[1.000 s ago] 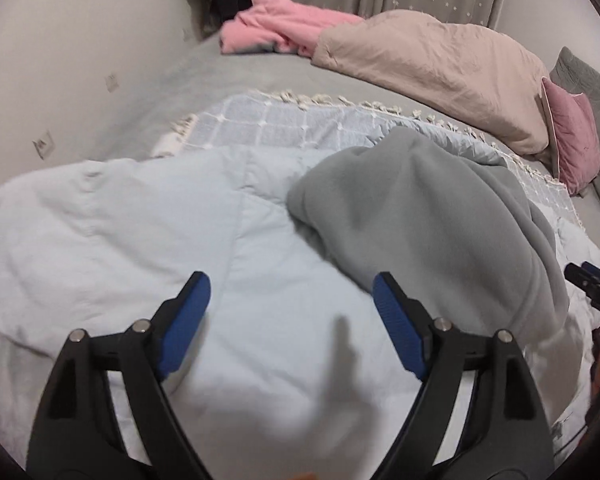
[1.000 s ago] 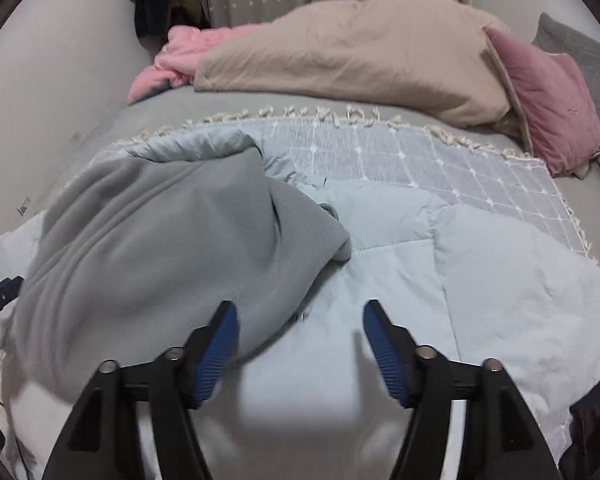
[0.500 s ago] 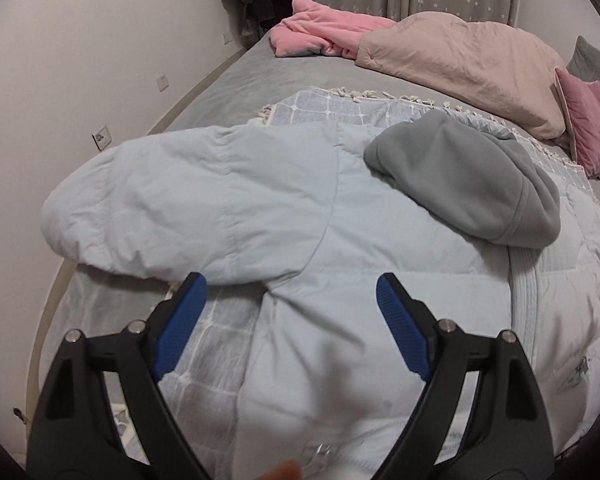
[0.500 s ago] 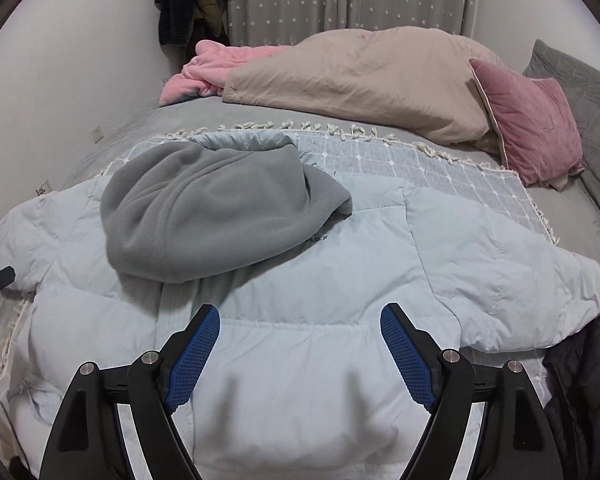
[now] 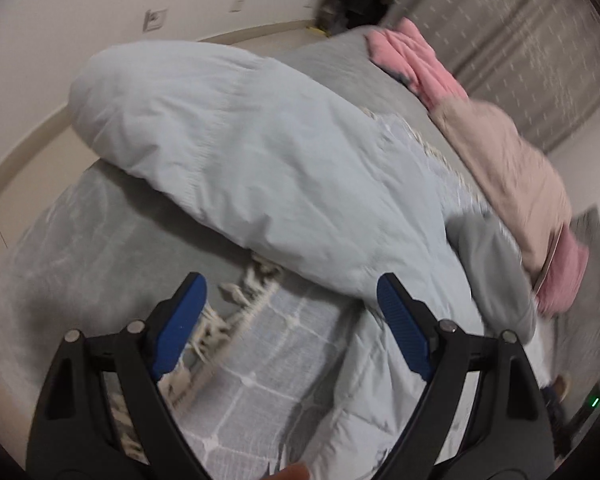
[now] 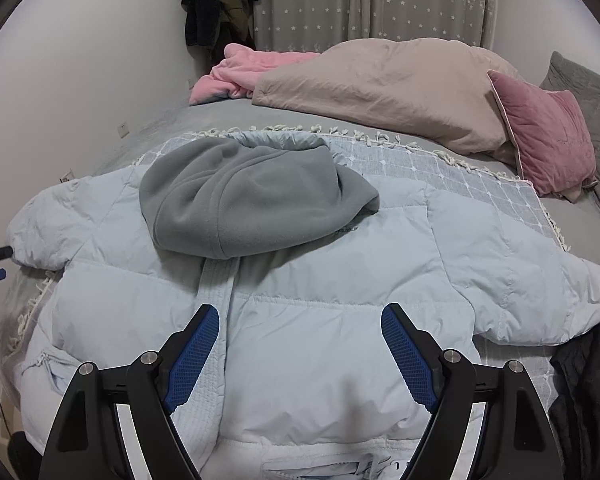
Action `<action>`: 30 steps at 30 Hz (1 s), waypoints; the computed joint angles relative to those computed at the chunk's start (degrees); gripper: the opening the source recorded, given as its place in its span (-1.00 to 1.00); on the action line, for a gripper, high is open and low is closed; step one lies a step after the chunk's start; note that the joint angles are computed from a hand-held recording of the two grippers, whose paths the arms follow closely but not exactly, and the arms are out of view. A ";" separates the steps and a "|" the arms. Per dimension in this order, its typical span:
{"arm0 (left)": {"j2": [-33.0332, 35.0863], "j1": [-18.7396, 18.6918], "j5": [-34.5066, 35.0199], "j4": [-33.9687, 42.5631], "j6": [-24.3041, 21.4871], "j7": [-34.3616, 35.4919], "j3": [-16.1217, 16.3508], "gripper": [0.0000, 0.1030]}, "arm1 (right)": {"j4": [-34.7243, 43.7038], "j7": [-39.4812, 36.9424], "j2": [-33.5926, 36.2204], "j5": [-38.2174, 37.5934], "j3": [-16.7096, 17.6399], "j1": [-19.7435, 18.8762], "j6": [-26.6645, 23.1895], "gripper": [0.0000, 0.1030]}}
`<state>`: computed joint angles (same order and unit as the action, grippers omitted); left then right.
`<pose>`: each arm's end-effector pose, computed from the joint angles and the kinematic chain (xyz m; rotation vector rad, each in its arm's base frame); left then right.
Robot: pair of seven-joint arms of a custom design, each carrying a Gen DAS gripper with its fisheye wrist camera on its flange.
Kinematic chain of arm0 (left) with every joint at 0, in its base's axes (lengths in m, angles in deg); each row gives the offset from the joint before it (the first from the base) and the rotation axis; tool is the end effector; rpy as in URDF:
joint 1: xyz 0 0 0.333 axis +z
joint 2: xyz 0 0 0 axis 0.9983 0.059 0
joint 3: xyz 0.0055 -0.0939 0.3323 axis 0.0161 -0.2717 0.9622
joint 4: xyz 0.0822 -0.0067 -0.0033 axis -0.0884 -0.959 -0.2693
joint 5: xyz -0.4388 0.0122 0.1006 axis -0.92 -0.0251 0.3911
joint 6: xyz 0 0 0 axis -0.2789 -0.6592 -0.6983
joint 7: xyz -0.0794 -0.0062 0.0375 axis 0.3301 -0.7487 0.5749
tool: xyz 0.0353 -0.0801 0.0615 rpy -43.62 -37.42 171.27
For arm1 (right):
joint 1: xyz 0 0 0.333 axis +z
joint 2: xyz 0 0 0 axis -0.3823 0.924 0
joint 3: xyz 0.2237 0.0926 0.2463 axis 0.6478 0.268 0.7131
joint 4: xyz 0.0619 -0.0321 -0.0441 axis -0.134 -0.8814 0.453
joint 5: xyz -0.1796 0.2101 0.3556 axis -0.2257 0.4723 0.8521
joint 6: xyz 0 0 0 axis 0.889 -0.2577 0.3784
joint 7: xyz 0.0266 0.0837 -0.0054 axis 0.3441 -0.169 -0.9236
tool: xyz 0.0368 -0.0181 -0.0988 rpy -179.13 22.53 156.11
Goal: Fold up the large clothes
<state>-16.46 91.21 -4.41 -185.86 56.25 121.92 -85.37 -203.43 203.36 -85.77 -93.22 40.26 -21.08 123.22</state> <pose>0.6363 0.0129 0.4947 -2.2436 1.8780 -0.9942 0.4133 0.0117 0.5481 -1.5811 2.1472 -0.7356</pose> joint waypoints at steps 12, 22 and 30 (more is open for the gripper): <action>13.44 7.22 -23.78 8.70 0.83 0.82 -1.53 0.69 | -0.54 0.27 -0.24 -1.45 0.27 -1.66 -0.41 0.64; 20.41 10.89 -50.89 12.99 7.79 5.13 -6.08 -0.37 | 0.23 -0.24 1.87 -0.59 -0.53 -1.26 -1.17 0.64; 11.15 5.21 -52.65 11.98 20.26 24.50 -7.15 -0.86 | -0.46 0.72 1.56 0.03 -1.00 -1.55 -0.83 0.64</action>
